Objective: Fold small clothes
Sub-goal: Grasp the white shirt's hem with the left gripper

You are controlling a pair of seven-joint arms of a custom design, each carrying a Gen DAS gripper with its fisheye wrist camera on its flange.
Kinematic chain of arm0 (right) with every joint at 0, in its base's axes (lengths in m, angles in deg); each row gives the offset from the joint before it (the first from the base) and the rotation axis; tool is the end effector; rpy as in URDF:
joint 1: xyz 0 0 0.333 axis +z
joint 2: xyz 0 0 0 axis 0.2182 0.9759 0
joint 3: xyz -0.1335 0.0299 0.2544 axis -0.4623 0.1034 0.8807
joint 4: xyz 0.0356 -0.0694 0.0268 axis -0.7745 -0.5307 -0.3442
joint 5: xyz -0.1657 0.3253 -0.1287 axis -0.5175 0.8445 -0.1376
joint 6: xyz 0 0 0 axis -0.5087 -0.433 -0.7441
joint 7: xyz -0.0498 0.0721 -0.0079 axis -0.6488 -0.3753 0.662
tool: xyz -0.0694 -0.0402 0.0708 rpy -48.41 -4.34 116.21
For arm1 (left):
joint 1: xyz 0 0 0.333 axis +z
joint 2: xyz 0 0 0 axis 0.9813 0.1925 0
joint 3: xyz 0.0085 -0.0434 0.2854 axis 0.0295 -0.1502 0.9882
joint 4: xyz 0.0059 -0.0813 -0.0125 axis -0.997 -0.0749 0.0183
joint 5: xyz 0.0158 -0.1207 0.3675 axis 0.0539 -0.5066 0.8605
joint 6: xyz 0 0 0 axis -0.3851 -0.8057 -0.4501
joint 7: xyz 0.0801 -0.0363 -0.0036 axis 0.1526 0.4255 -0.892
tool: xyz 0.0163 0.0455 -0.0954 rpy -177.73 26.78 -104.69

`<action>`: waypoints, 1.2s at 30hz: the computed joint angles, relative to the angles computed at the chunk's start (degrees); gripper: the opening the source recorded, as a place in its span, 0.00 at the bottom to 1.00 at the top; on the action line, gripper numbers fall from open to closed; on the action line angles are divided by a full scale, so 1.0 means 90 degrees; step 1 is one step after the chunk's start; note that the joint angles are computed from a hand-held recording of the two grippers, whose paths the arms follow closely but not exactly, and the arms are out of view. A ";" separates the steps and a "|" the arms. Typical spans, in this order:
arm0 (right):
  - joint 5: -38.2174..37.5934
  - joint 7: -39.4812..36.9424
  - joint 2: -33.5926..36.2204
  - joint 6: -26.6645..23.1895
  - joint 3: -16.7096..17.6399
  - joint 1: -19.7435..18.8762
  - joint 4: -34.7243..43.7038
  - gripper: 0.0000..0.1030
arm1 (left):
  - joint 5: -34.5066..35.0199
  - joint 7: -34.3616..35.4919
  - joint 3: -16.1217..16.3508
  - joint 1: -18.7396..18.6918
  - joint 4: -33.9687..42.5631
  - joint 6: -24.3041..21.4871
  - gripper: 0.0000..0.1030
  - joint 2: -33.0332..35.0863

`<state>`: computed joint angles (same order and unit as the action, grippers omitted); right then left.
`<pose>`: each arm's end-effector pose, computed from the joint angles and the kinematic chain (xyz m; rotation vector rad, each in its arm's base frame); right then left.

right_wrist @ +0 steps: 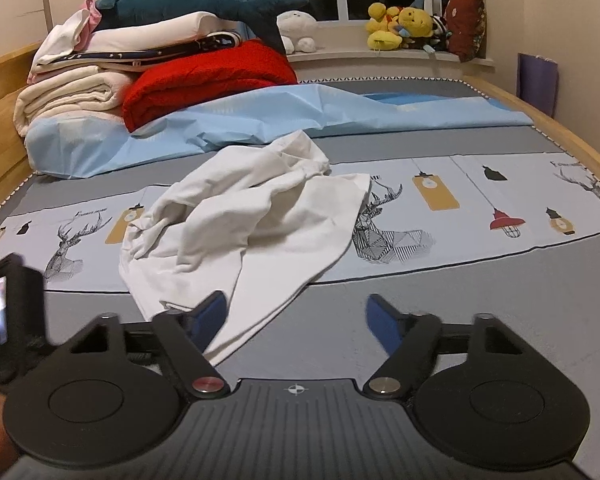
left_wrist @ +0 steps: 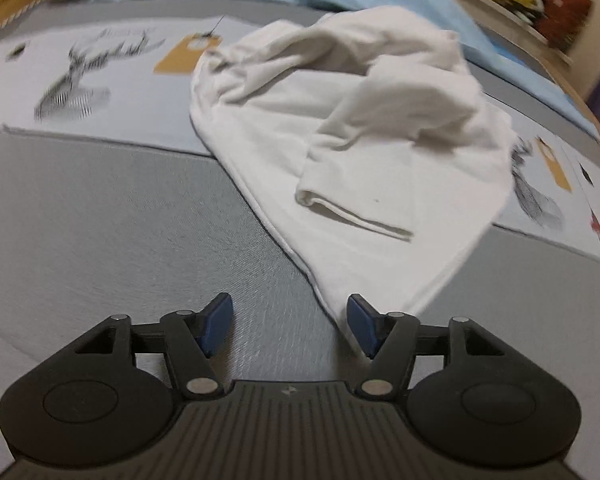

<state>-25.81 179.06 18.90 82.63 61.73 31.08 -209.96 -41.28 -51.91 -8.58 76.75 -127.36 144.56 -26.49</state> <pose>0.4040 0.3359 0.4593 -1.7271 1.5174 -0.5423 0.4277 -0.1503 0.3779 -2.3030 1.4854 -0.5429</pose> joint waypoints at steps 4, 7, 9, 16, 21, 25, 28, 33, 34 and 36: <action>0.0438 -0.0352 -0.0008 0.0018 -0.0100 0.0062 -0.0071 0.56 | -0.0024 -0.0219 0.0016 0.0052 0.0252 0.0264 0.73 0.0522; 0.0559 -0.0443 -0.0010 -0.0039 -0.0077 0.0033 -0.0086 0.55 | 0.0882 -0.0629 -0.0184 0.0194 0.0503 0.0160 0.69 0.0765; 0.0547 -0.0440 -0.0012 -0.0066 -0.0053 0.0006 -0.0085 0.54 | 0.1338 -0.0611 -0.0196 0.0096 0.0674 -0.0101 0.44 0.0868; 0.0143 -0.0047 -0.0100 -0.0091 0.0026 -0.0130 -0.0087 0.49 | 0.0572 0.0841 0.0350 -0.0433 0.0385 0.0133 0.03 0.0264; -0.0158 0.0505 -0.0245 -0.0092 0.0109 -0.0259 -0.0135 0.46 | -0.0802 0.3486 0.0933 -0.1050 0.0046 -0.0586 0.03 -0.0726; -0.0474 0.0946 -0.0472 -0.0381 0.0242 -0.0315 -0.0203 0.46 | -0.1054 0.5583 0.1303 -0.1234 -0.0483 -0.1440 0.03 -0.1920; -0.0220 0.0775 -0.0642 -0.0499 0.0175 -0.0214 -0.0339 0.47 | -0.1583 0.7493 0.2048 -0.1496 -0.0784 -0.2579 0.02 -0.2806; 0.0111 0.0392 -0.0792 -0.0447 0.0107 -0.0292 -0.0376 0.47 | -0.1690 0.9993 0.2793 -0.1214 -0.1012 -0.4460 0.00 -0.3786; 0.0258 0.0212 -0.0756 -0.0380 0.0050 -0.0303 -0.0343 0.47 | -0.1719 0.9857 0.2785 -0.0927 -0.1088 -0.4297 0.01 -0.3816; 0.0257 -0.0088 -0.0551 -0.0400 0.0074 -0.0428 -0.0136 0.47 | -0.2412 0.9068 0.3052 -0.0320 -0.1250 -0.3512 0.02 -0.3765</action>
